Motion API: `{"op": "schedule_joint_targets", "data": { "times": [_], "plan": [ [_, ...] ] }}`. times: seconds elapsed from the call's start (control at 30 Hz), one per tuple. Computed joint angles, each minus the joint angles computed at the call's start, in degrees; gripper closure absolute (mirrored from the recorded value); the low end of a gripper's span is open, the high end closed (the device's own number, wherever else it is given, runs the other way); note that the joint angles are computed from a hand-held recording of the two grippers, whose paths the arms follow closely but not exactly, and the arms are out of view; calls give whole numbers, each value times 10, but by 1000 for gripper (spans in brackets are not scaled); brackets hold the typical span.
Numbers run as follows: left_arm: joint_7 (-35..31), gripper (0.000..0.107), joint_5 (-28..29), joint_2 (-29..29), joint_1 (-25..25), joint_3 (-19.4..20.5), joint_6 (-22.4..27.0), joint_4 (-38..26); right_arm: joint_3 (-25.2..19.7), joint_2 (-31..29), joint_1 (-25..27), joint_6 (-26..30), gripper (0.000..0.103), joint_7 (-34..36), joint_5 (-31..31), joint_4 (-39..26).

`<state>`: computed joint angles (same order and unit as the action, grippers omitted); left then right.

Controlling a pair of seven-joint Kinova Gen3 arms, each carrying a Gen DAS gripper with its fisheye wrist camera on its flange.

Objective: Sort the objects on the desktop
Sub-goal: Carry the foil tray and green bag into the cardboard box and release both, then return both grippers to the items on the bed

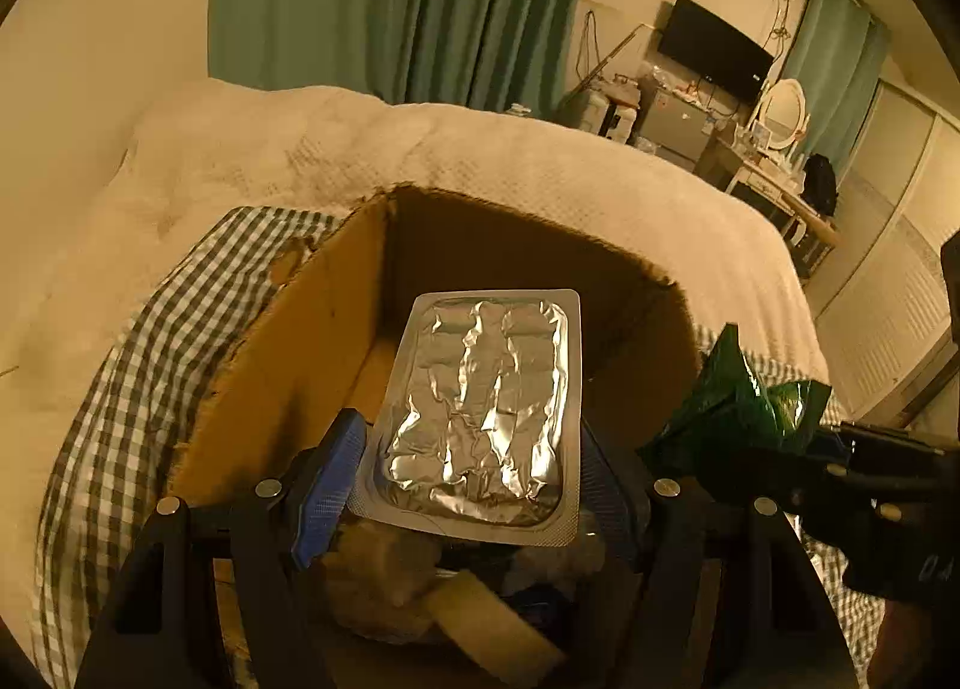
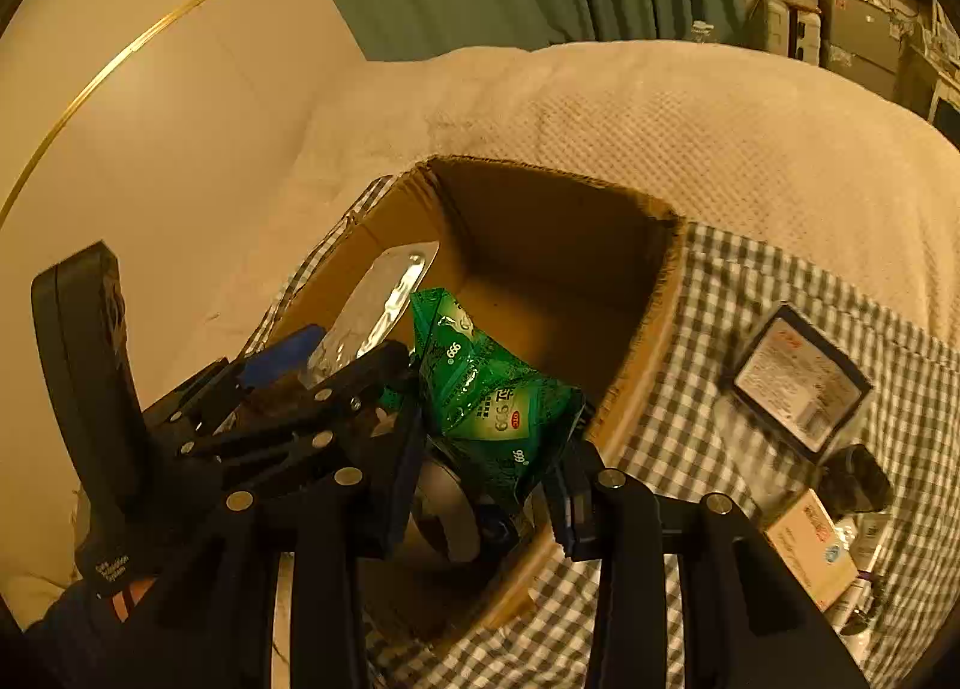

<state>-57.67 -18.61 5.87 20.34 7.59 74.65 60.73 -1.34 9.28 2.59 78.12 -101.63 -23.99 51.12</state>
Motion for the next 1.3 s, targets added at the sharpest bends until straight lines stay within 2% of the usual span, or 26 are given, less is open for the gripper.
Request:
{"op": "schedule_joint_targets", "data": {
  "times": [0.13,0.23,0.3,0.6,0.73,0.87,0.97,1.0,1.1,1.3],
  "plan": [
    [-13,36,0,1,-3,0,6,1,-4,14,-5,-7,67,-8,-2,-9],
    [-21,31,11,4,-8,-2,12,0,-4,14,-9,-22,64,-24,3,-2],
    [-26,26,20,10,-10,-3,27,-11,-3,13,0,-31,55,-31,-10,9],
    [4,26,19,18,17,3,59,-47,17,-27,18,-33,54,-53,13,42],
    [22,26,2,25,53,14,73,-73,36,-63,33,-20,54,-51,24,69],
    [36,25,-30,48,113,25,101,-121,58,-103,45,0,54,-31,47,96],
    [47,18,-38,65,155,24,107,-145,80,-137,55,20,54,-6,57,121],
    [52,14,-39,70,167,23,104,-148,86,-148,57,24,54,2,63,132],
    [64,14,-30,84,198,22,89,-147,109,-178,63,36,54,27,78,168],
    [41,14,-24,137,249,10,96,-161,171,-226,81,48,54,91,89,263]
  ]
}}
